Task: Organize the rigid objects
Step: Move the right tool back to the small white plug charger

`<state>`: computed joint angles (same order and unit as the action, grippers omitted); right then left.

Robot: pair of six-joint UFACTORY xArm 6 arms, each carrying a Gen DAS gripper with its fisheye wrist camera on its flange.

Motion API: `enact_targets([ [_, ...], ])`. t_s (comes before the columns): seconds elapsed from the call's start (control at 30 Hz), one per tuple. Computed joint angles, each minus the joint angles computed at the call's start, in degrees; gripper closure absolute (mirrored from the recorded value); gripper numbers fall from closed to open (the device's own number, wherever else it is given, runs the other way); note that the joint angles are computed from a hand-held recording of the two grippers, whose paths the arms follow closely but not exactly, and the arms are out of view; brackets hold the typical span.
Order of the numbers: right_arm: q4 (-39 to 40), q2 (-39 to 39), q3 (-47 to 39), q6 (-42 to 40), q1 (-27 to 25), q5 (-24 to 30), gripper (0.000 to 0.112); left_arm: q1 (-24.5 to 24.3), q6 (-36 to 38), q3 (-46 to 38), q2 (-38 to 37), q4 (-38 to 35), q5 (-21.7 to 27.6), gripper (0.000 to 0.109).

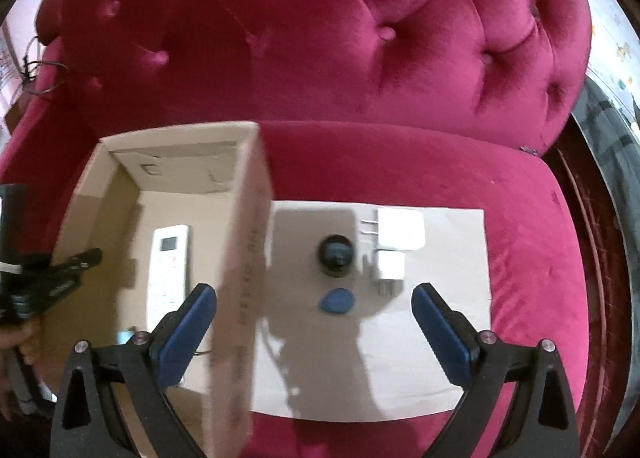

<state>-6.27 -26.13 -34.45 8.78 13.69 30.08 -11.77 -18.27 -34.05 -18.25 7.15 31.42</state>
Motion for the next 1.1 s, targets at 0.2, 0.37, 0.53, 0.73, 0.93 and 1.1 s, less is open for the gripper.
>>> enact_targets([
  [0.2, 2.83, 3.78, 0.31, -3.79, -3.94, -2.29, 0.012, -0.26, -0.3, -0.15, 0.0, 0.44, 0.27, 0.092],
  [0.37, 4.35, 7.87, 0.16, -5.86, -6.85, -5.86, 0.012, -0.22, -0.16, -0.18, 0.11, 0.09, 0.2, 0.092],
  [0.53, 4.16, 12.47, -0.92, -6.62, -8.82, -8.51, 0.012, -0.07, 0.29, -0.17, 0.1, -0.24, 0.21, 0.092],
  [0.73, 4.18, 17.11, -2.83, -7.82, -10.16, -10.56, 0.013, -0.32, -0.15, -0.39, 0.18, 0.57, 0.51, 0.092],
  [0.93, 2.95, 20.13, -4.31, -7.17, -10.72, -11.03, 0.015, -0.41, -0.26, -0.56, 0.43, 0.35, 0.53, 0.092],
  [1.1, 3.06, 21.94, -5.45, -7.63, -10.53, -11.07, 0.023, -0.33, -0.01, -0.49, 0.46, 0.14, 0.4, 0.092],
])
